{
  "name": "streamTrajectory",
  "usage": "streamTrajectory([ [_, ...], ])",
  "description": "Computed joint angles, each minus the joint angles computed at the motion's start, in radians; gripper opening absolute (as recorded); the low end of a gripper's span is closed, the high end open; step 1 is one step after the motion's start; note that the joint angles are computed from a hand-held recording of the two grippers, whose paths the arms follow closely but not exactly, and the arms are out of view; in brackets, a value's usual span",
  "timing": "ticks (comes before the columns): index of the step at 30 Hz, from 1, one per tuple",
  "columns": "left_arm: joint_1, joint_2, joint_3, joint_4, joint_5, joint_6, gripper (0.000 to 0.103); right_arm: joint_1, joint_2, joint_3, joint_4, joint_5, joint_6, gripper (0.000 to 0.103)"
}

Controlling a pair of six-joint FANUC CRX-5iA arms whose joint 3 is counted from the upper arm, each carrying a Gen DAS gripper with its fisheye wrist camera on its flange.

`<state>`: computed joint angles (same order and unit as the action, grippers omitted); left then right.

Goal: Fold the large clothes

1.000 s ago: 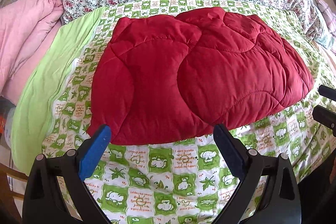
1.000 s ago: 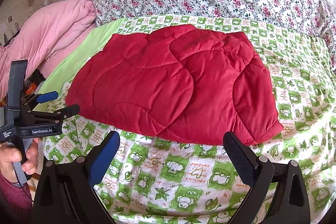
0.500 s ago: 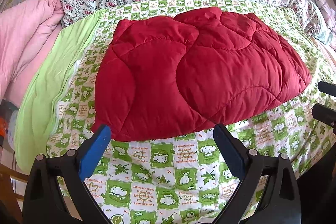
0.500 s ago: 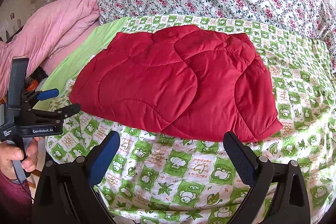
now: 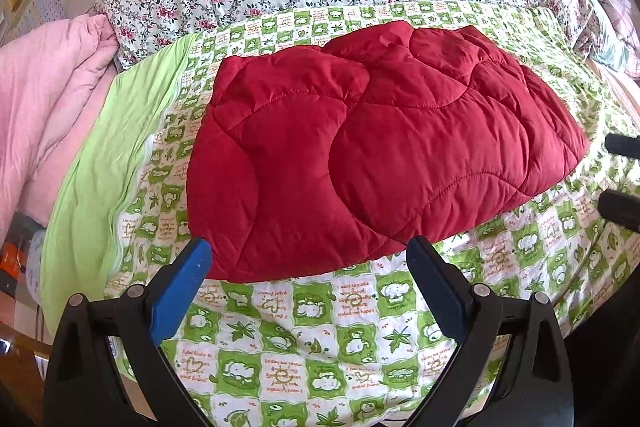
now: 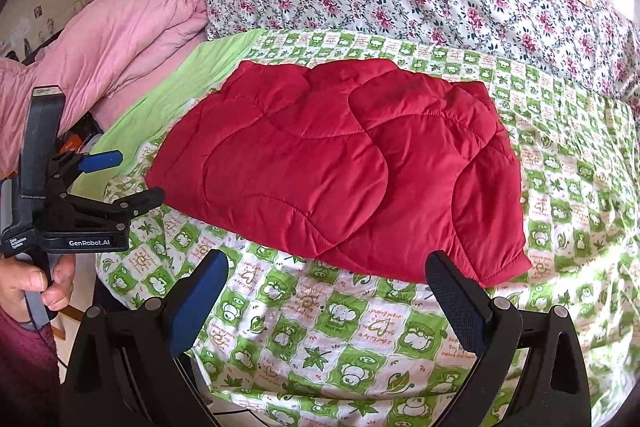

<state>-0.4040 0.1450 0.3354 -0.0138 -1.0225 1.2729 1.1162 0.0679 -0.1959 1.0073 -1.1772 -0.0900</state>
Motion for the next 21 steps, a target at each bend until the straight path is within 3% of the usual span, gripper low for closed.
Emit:
streamTrajectory([
  [5,0.003,0.02,0.03,-0.01,-0.006,0.002,0.099,-0.01,0.004,0.024,-0.022,-0.022,0.064,0.1],
  [21,0.032,0.157,0.182,0.074,-0.048,-0.036,0.099,-0.109,-0.027,0.022,-0.104,0.046,0.123,0.1],
])
